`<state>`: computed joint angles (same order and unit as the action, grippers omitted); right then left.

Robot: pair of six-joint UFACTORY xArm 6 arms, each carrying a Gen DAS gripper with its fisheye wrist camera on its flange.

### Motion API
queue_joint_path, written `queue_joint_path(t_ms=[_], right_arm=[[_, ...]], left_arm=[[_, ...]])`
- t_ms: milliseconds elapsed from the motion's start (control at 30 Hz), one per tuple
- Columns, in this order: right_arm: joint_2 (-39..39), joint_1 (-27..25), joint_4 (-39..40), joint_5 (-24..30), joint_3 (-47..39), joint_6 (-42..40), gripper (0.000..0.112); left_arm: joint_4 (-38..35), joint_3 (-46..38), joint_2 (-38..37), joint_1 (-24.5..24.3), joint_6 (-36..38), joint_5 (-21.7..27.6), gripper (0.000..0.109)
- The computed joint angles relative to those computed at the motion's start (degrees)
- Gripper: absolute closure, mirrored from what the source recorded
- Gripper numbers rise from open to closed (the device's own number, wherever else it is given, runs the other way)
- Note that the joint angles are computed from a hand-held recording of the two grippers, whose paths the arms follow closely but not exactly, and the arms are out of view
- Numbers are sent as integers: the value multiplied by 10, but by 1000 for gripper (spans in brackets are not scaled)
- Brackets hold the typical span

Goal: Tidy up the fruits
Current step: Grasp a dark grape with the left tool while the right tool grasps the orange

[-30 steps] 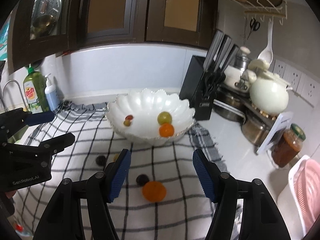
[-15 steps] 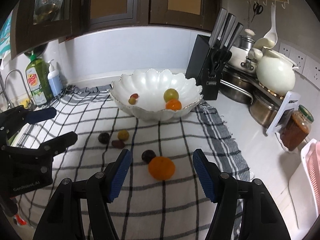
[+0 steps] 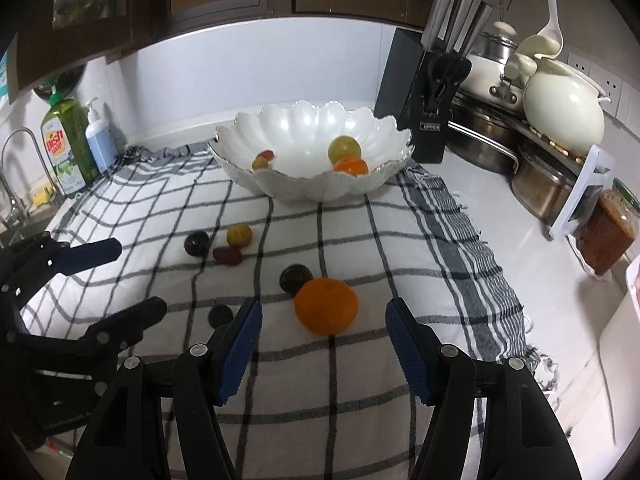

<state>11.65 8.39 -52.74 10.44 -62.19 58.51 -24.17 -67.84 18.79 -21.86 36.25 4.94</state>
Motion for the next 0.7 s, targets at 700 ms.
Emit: queue_joint_path(t_ms=[700], right_arm=[[74,-7,173,-39,-27,-133,48]], left_arm=[[-24,-69,70,-11,2,66,70]])
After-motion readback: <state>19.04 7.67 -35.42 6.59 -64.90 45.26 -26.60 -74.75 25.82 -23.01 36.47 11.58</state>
